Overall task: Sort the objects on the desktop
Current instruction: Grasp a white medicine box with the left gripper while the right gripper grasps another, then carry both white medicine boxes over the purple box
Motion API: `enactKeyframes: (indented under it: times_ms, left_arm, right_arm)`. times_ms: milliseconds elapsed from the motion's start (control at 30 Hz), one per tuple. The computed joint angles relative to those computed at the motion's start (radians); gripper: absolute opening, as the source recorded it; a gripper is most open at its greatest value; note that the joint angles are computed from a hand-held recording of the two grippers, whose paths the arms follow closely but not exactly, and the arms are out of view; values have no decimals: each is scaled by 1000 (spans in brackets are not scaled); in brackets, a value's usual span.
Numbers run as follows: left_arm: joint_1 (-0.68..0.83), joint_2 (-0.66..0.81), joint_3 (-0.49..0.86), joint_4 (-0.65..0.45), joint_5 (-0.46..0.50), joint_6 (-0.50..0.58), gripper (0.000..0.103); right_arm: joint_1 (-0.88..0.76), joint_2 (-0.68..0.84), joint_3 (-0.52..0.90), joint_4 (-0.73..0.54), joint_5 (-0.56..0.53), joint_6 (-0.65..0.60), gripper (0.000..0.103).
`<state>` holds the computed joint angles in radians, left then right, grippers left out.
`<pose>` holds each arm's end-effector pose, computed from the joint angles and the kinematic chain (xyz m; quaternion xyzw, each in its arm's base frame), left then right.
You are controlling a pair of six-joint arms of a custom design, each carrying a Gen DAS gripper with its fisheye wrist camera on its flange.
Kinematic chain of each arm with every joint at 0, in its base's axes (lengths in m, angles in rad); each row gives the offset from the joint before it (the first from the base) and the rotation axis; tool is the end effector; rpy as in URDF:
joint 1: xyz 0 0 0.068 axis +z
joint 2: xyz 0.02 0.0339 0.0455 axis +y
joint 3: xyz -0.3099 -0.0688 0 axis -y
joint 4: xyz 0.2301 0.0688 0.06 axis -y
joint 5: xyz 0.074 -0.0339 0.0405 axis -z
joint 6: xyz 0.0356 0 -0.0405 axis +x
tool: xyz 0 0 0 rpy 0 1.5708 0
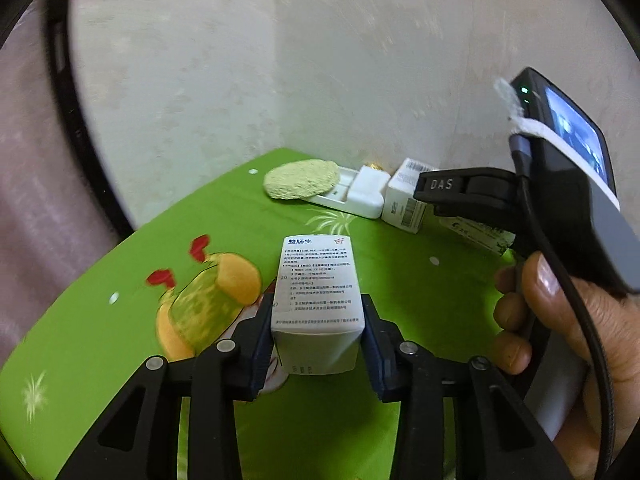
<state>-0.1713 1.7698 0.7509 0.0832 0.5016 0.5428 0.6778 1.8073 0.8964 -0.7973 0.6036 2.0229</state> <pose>0.3079 -0.0706 0.1681 0.3943 0.8352 -0.1759 0.3408 0.2206 0.1516 0.1674 0.5775 0.7578 -0.1288 0.2750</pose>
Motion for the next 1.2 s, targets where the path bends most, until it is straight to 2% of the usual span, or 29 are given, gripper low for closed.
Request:
enactKeyframes:
  times_ms: [100, 367, 467, 533, 567, 633, 667, 933, 1000, 1067, 1200]
  left_arm:
    - [57, -50, -45, 17, 49, -32, 40]
    - [224, -153, -189, 163, 71, -88, 40]
    - [305, -208, -237, 242, 69, -105, 40]
    - [356, -250, -285, 352, 66, -141, 40]
    - [387, -264, -300, 389, 87, -164, 40]
    - [456, -280, -315, 462, 128, -236, 40]
    - [489, -283, -329, 525, 130, -284, 40]
    - [650, -261, -355, 761, 6, -542, 40]
    - [698, -260, -370, 825, -50, -611, 40]
    - [759, -253, -369, 860, -59, -669, 40]
    - [866, -221, -338, 885, -88, -794, 40]
  right_arm:
    - [100, -5, 61, -119, 70, 94, 80]
    - [298, 24, 204, -302, 211, 176, 80]
    - [300, 26, 241, -259, 258, 69, 80]
    - [321, 37, 260, -237, 282, 26, 80]
    - [312, 55, 267, -181, 303, -47, 80]
    - [335, 55, 279, -167, 335, -105, 80]
    - [329, 55, 266, -113, 345, -152, 80]
    - [397, 42, 323, 164, 411, -550, 80]
    - [397, 37, 310, 322, 396, -702, 80]
    - [399, 33, 293, 479, 359, -846, 80]
    - [399, 72, 322, 664, 301, -1048, 80]
